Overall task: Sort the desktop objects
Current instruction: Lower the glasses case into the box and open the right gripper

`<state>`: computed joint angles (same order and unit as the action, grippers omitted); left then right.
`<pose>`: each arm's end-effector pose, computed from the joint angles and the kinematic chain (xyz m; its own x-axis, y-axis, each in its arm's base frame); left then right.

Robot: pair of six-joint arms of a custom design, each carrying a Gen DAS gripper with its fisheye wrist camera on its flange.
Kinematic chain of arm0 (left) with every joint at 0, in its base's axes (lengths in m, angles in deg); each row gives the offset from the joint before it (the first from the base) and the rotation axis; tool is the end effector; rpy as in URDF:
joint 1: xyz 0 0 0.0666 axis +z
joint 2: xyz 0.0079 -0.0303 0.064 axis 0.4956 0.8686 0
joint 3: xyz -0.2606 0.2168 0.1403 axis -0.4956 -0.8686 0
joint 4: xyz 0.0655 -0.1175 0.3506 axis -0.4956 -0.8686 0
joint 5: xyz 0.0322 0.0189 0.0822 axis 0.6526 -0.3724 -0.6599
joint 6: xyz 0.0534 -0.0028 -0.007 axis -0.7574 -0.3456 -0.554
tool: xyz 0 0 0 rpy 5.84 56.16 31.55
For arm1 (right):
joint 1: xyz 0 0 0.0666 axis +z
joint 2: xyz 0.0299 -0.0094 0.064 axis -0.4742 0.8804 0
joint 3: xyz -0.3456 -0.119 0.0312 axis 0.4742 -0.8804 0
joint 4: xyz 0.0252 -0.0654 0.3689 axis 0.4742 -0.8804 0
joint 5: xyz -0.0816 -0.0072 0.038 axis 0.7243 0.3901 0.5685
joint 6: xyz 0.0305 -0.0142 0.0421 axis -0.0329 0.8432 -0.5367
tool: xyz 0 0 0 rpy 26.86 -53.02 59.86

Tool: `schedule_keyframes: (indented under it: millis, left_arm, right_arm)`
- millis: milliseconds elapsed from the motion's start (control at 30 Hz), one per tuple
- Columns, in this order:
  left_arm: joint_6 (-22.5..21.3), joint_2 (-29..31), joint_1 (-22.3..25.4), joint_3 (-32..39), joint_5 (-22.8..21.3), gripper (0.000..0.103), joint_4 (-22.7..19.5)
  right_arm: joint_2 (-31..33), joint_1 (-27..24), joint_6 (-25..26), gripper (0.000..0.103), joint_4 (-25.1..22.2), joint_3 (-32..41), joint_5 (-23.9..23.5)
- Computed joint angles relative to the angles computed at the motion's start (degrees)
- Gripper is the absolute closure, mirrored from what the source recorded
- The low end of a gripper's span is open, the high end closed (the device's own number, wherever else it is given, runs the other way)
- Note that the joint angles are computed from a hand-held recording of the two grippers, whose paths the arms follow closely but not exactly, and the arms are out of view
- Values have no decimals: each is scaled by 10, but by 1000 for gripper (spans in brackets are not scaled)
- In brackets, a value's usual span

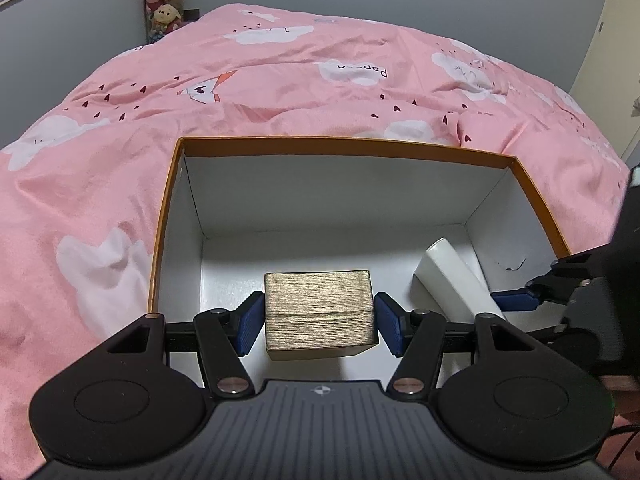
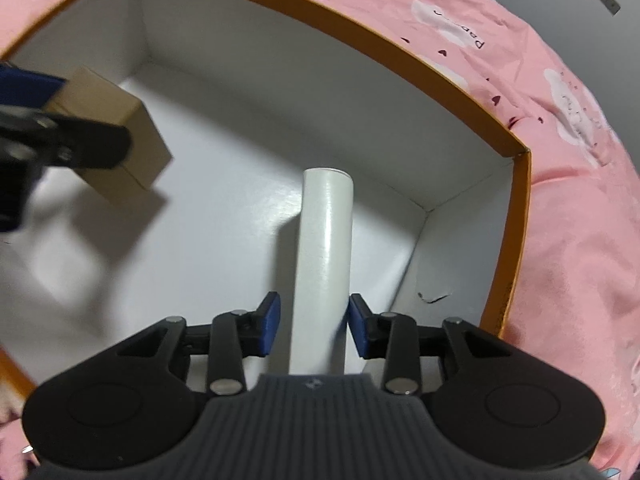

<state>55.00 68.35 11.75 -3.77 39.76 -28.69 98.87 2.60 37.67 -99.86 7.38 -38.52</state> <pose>0.4430 -0.1423 0.4041 -0.7954 0.0121 -0.6060 0.0967 0.9895 -0.1071 0.4501 0.2611 0.3812 -0.7111 -0.6012 -0.3645 -0.5568 0.7981 -0.2301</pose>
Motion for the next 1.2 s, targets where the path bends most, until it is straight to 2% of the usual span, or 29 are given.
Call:
schedule_keyframes:
  millis: [200, 433, 533, 567, 600, 833, 933, 1067, 1200]
  left_arm:
    - [-2, 0, 0, 0, -2, 34, -1]
    - [-8, 4, -2, 4, -7, 34, -6]
    - [-12, 5, -3, 6, -9, 34, -8]
    - [-13, 6, -4, 7, -10, 34, -9]
    - [-14, 7, -5, 8, -10, 34, -10]
    - [-23, 13, -12, 15, -6, 34, -17]
    - [-27, 18, -14, 20, -2, 34, -19]
    - [-30, 23, -15, 25, 6, 34, -21]
    - [-33, 25, -16, 25, 5, 34, -23]
  right_arm:
    - [-20, -20, -16, 63, -26, 4, -96]
    - [-29, -36, -38, 64, -39, -5, -163]
    - [-20, -37, -42, 63, -36, 3, -167]
    - [-18, -34, -46, 58, -36, 8, -162]
    - [-12, -30, -50, 53, -36, 16, -155]
    - [33, -24, -37, 46, -56, 51, -101]
    - [34, -34, -62, 50, -66, 55, -112]
    - [17, -28, -74, 61, -57, 42, -85]
    - [-5, -28, -61, 59, -53, 35, -92]
